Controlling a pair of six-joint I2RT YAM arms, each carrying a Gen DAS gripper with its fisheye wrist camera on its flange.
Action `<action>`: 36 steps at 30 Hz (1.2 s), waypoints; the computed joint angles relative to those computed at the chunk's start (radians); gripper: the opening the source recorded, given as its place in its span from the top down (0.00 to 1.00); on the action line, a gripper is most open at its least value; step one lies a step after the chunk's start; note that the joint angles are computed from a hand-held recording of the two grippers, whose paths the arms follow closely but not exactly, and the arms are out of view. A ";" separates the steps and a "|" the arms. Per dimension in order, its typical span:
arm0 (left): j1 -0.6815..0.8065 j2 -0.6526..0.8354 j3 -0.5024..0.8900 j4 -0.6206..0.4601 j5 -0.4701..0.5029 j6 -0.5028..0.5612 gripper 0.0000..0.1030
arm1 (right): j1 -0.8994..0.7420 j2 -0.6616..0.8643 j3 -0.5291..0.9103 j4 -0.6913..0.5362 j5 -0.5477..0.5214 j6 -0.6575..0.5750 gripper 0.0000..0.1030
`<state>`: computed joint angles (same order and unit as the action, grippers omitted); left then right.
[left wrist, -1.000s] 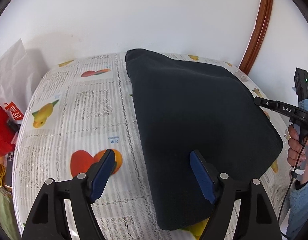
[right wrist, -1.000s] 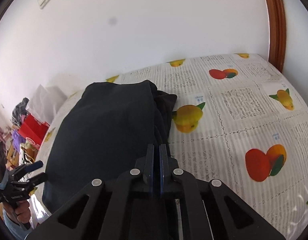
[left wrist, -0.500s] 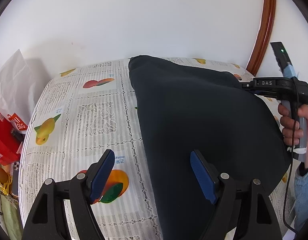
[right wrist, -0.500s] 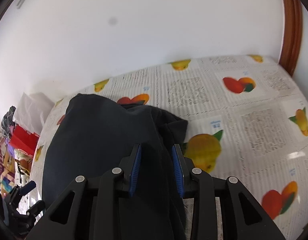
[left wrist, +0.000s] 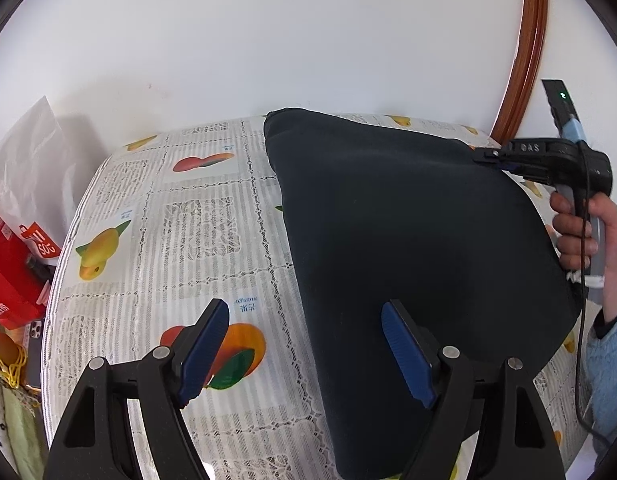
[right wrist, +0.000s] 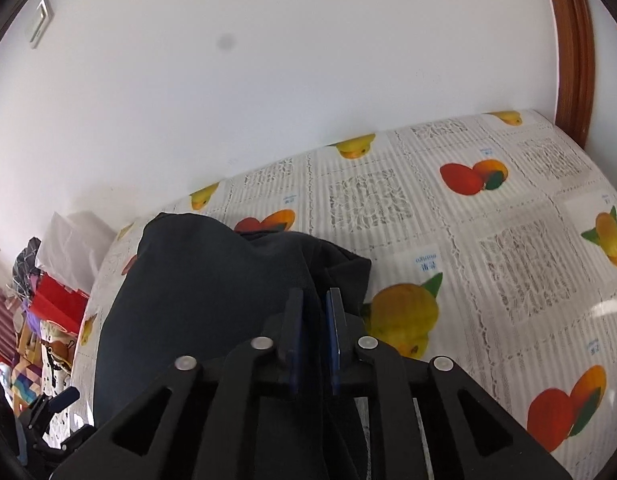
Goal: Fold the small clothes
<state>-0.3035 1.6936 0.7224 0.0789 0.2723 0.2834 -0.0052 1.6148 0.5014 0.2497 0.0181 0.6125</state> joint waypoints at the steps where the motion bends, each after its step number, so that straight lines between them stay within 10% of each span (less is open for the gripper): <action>1: 0.007 -0.002 -0.003 -0.001 0.009 0.000 0.24 | -0.010 0.022 0.025 -0.013 -0.017 -0.012 0.73; 6: 0.014 0.007 0.002 -0.004 0.026 0.000 0.25 | -0.070 0.173 0.159 -0.056 -0.071 -0.030 0.68; 9: 0.012 0.022 0.009 -0.002 0.027 0.006 0.24 | -0.086 0.239 0.218 -0.060 -0.118 -0.048 0.91; 13: 0.026 0.038 0.024 -0.016 0.058 0.005 0.24 | -0.063 0.126 0.084 0.135 -0.032 -0.094 0.92; 26: 0.038 -0.007 -0.021 -0.015 0.062 -0.003 0.26 | 0.025 -0.078 -0.037 -0.083 0.034 -0.071 0.72; 29: 0.035 -0.036 -0.040 -0.021 0.045 -0.009 0.26 | 0.076 -0.066 -0.049 -0.084 0.104 -0.100 0.98; 36: 0.043 -0.116 -0.103 -0.046 0.027 -0.015 0.26 | 0.234 -0.257 -0.138 -0.197 0.307 -0.036 0.97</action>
